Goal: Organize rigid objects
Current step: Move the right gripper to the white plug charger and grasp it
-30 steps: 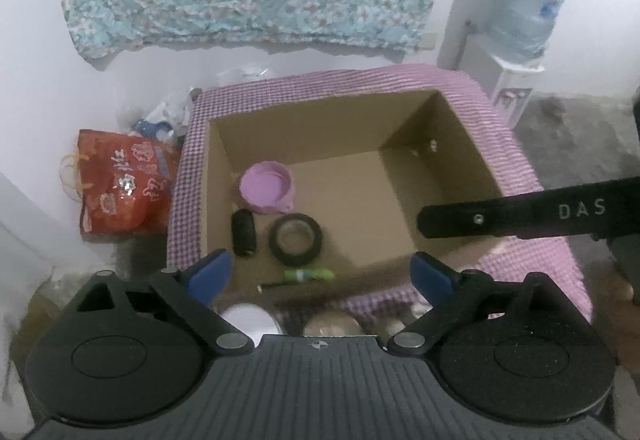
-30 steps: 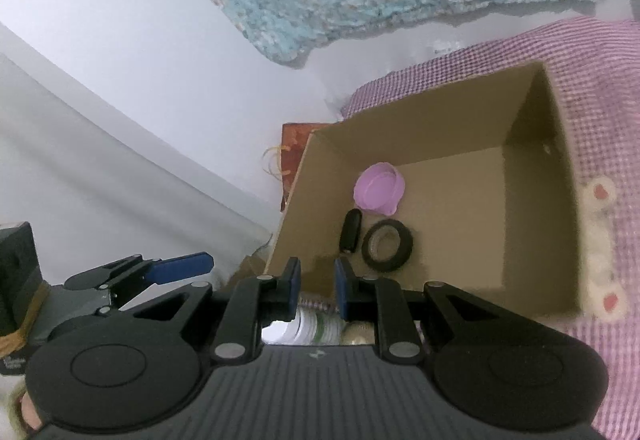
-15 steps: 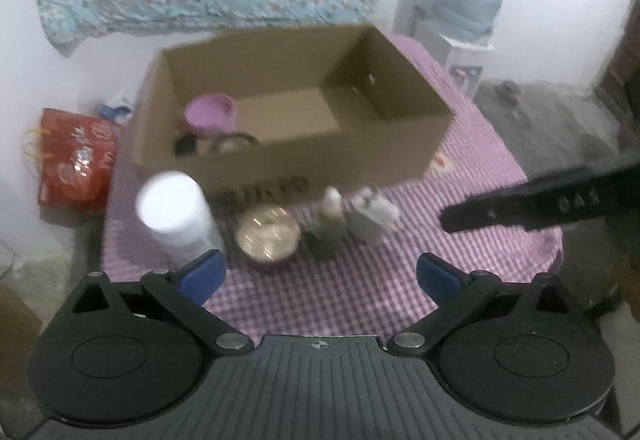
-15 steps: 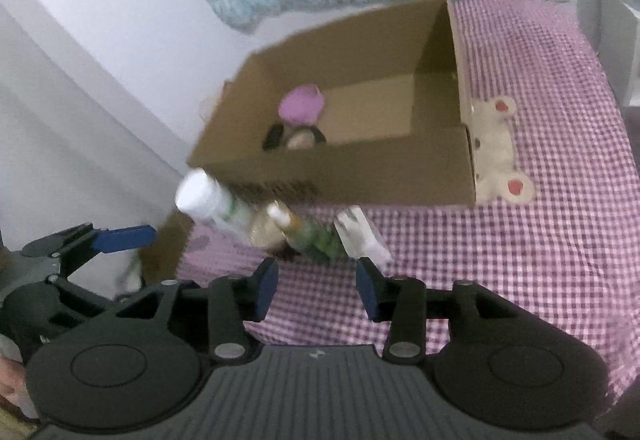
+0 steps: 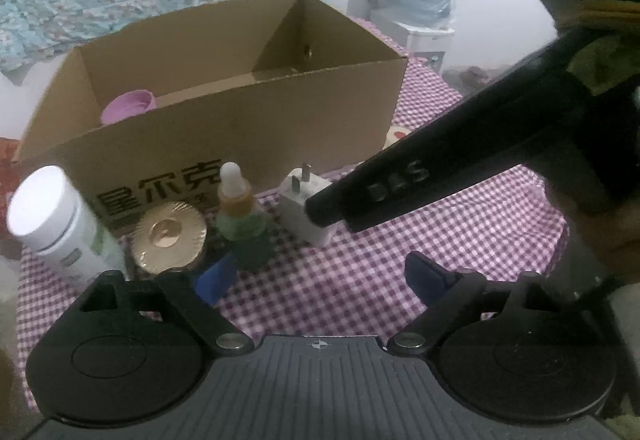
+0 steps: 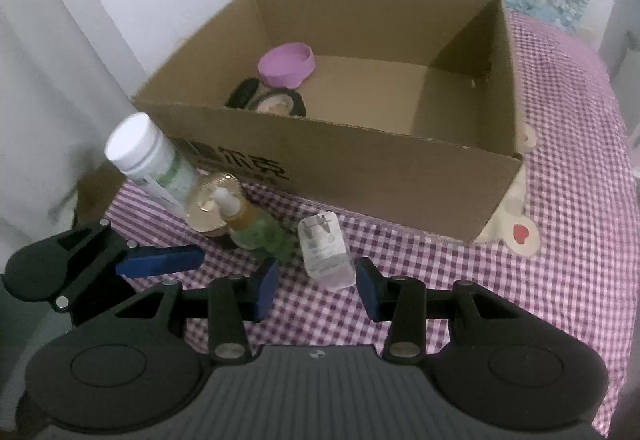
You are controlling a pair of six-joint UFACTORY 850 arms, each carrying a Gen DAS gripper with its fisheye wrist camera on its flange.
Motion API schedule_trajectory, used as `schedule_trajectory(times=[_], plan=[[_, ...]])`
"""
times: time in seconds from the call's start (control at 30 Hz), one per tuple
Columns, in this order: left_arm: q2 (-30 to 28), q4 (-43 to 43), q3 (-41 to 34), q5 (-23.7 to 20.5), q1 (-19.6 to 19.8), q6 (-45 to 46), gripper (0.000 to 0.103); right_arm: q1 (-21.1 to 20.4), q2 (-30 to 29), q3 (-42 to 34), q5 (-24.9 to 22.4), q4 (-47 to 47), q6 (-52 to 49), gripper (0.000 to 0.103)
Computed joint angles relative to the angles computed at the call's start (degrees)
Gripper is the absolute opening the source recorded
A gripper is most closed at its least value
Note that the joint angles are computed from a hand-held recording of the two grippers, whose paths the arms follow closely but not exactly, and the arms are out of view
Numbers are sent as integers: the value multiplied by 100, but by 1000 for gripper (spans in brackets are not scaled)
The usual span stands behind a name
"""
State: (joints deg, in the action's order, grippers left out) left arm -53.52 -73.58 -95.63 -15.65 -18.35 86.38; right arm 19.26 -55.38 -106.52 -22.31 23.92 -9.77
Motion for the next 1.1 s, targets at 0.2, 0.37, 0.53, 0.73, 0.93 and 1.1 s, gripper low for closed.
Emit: schedule_trajectory(times=[0.2,0.37,0.53,0.73,0.93,1.1], plan=[[-226,287,-257,-160,8,-313,78,33,-490,-685,-372,-672,409,38],[-272,222,-269,-161,-2,-191,77,37,-639,-886,-433,-646,307,31],[-251,-26,-166,-105,-39,278,78,6,-535,-786,-586,-534,362,29],[-221,-442,-46,-149,-93,1025,78,-39,-245,-360,-854,-102,202,29],[-294,-319,-61,-149,-152,1124,72,-58,-176,-274,-1147,30,128,29],[-358,-93,-144,-241,-142,865,62,-72,-245,-384,-1323,111,137,30]])
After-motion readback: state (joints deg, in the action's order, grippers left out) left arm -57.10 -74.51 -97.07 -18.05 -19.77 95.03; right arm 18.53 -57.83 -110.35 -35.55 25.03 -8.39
